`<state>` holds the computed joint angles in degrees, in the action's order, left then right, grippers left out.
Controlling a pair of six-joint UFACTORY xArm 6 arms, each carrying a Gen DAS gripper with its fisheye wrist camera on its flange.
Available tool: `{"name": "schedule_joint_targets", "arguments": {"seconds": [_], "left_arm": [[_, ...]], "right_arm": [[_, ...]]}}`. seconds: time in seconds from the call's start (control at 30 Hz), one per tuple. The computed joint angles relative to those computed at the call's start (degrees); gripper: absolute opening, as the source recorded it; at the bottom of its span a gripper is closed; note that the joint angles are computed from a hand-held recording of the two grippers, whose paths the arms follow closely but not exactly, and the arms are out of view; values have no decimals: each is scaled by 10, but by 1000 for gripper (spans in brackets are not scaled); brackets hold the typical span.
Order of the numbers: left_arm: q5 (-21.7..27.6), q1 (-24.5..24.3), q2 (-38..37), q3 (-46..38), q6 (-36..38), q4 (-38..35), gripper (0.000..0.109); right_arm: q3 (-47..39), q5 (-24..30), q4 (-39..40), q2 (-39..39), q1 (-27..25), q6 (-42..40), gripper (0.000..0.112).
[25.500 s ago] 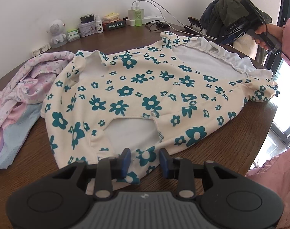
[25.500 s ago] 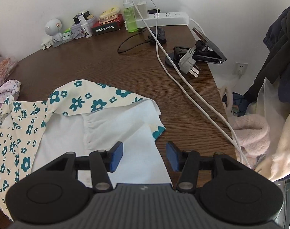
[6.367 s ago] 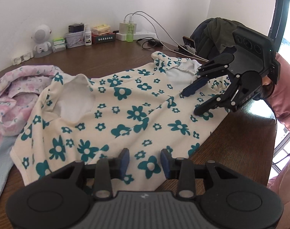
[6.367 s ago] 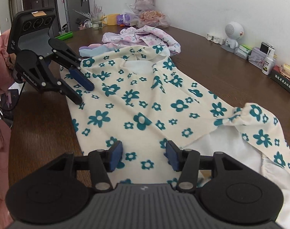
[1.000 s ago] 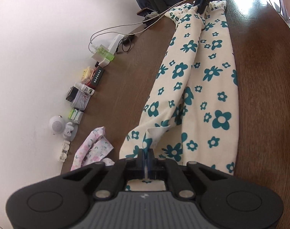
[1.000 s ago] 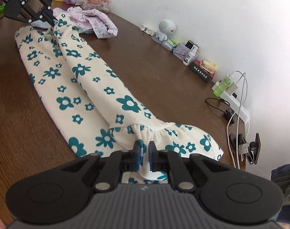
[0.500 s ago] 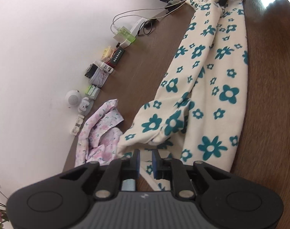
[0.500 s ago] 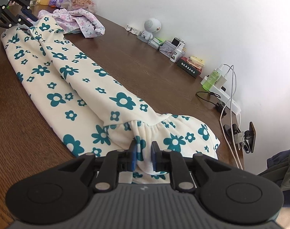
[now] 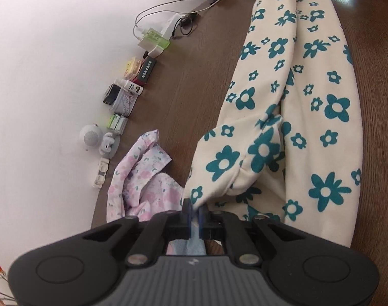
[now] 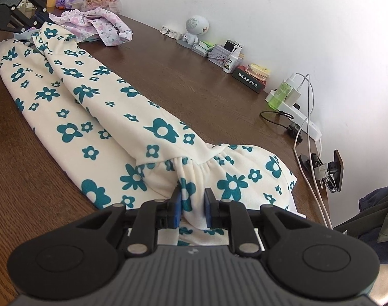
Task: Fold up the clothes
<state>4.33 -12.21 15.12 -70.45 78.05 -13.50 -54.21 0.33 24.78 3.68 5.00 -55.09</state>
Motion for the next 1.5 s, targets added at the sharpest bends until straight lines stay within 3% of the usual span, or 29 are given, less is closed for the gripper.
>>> {"name": "schedule_joint_targets", "arguments": {"seconds": [0.13,0.3,0.37,0.43,0.47,0.53,0.57,0.67,0.77,0.83,0.93,0.97,1.0,1.03,1.17,1.33,1.47,1.5], "left_arm": [[3,5,-13,30,1,-40,3],[7,8,-29,46,0,-72,5],[15,8,-38,43,33,-134,10],[16,9,-47,36,73,-206,17],[21,14,-48,29,71,-222,22],[34,24,-49,11,56,-246,42],[41,30,-49,2,41,-250,43],[121,53,-16,-76,-93,-197,43],[255,70,45,-191,-214,-169,43],[342,72,104,-282,-322,-118,42],[420,77,160,-362,-394,-118,41],[436,77,172,-378,-410,-119,37],[450,78,184,-393,-426,-121,9],[443,76,180,-384,-430,-116,1],[356,66,117,-282,-427,-94,1],[277,75,61,-191,-491,-86,1],[275,80,42,-166,-520,-113,3],[268,80,36,-159,-526,-113,9]], "right_arm": [[-18,41,-36,2,-13,39,16],[-20,52,-86,0,-17,80,16],[-21,57,-85,-2,-17,79,17],[-22,65,-52,-9,-17,51,22],[-22,75,-21,-16,-17,27,24],[-26,107,61,-34,-20,-34,27],[-30,128,101,-44,-24,-63,30],[-50,184,217,-65,-37,-133,37],[-89,211,291,-54,-43,-152,40],[-123,209,253,-22,-39,-103,40],[-176,236,168,37,-44,-6,40],[-189,249,161,52,-47,8,40],[-197,256,157,65,-48,22,40],[-203,262,152,74,-50,33,40],[-202,275,138,90,-54,71,39],[-176,247,203,81,-53,41,39],[-167,230,224,77,-48,23,39],[-166,229,229,77,-48,16,39]]}}
